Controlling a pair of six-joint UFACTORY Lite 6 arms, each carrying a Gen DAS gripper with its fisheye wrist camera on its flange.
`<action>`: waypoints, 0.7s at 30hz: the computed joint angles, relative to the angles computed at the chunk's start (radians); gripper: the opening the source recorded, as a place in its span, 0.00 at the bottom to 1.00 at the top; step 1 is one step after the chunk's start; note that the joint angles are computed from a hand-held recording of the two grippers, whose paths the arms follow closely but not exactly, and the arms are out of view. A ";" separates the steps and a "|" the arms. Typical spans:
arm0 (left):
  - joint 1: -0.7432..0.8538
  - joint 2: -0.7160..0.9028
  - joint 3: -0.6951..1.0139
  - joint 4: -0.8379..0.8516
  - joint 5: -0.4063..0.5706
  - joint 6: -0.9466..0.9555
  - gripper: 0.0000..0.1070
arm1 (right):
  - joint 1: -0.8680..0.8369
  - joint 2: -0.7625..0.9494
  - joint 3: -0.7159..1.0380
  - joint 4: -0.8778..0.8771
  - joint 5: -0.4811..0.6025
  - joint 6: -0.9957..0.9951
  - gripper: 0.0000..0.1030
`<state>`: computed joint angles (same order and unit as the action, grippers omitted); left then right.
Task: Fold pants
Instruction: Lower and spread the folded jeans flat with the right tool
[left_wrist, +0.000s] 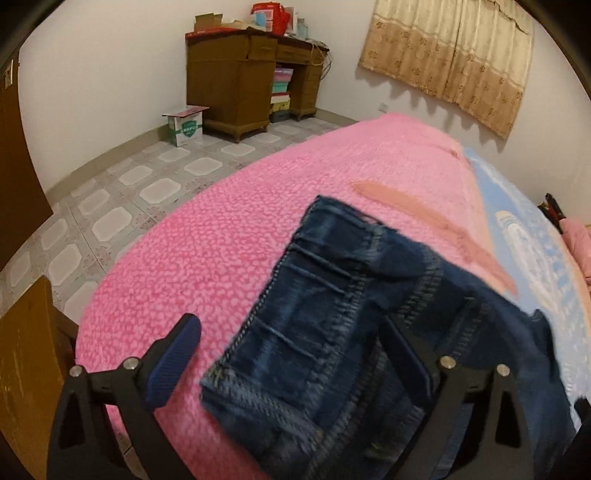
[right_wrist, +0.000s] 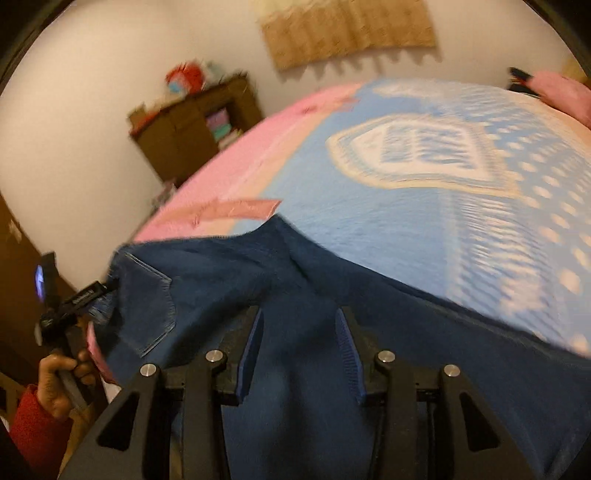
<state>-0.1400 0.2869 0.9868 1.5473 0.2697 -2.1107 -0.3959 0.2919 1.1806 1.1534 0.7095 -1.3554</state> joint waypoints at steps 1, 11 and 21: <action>-0.023 -0.043 -0.028 -0.006 0.015 0.003 0.92 | -0.063 -0.050 -0.051 0.019 0.029 -0.026 0.42; -0.306 -0.198 -0.036 -0.364 0.096 0.288 0.92 | -0.898 0.186 0.270 -0.150 0.281 0.097 0.42; -0.522 -0.140 0.021 -0.498 0.214 0.341 0.92 | -1.117 0.833 0.970 -0.226 0.836 0.619 0.50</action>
